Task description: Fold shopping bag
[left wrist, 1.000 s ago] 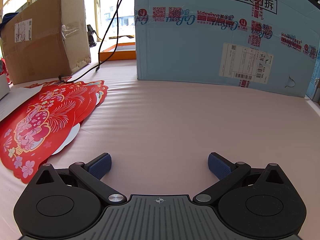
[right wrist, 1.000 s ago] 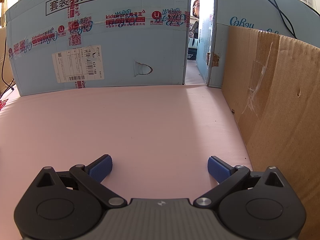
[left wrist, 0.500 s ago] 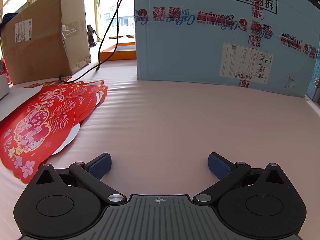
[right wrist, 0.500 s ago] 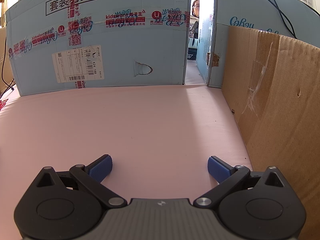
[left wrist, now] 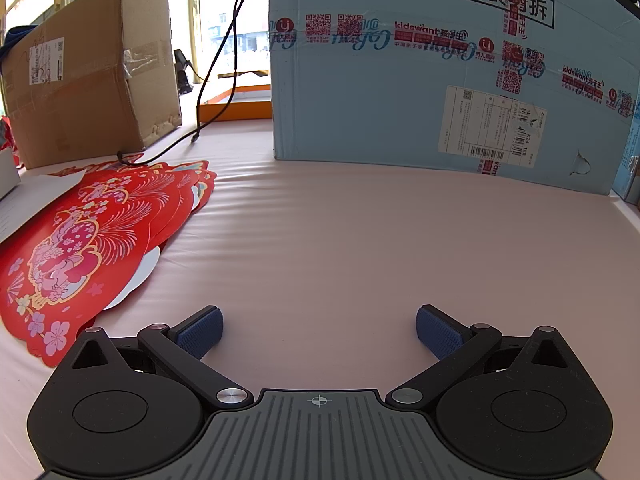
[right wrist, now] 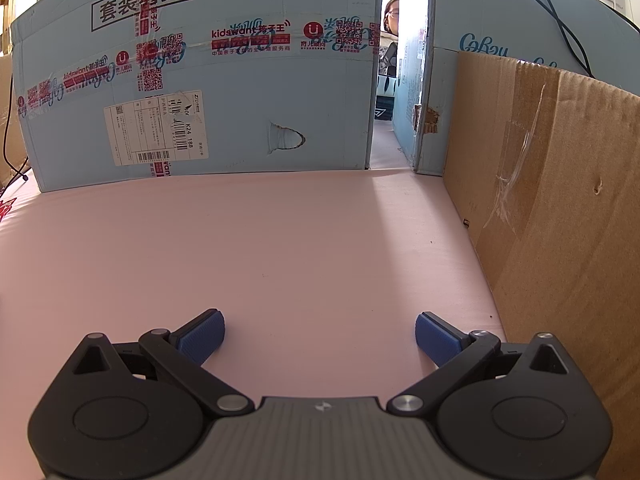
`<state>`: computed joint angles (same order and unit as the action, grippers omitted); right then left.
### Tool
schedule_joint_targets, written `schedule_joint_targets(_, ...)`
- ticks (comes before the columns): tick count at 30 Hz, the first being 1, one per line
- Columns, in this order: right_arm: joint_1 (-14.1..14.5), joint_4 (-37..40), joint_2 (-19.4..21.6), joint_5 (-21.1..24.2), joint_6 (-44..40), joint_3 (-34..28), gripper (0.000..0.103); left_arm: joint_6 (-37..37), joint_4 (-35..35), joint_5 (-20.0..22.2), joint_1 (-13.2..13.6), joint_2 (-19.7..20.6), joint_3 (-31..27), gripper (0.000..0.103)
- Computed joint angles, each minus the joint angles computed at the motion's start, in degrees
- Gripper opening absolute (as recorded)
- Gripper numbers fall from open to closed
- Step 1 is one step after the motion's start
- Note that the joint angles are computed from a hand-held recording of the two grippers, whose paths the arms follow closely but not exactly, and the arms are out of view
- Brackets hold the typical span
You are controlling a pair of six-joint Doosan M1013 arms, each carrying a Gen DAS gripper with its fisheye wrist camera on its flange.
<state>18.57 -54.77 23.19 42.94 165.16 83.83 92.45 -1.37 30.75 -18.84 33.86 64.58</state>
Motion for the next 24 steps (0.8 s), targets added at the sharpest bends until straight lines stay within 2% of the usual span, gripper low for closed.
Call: schedule_joint_targets(24, 0.29, 0.22, 0.11, 0.46, -0.19, -0.47, 0.103, -0.07, 0.07, 0.00, -0.03, 0.03, -0.03, 0.103)
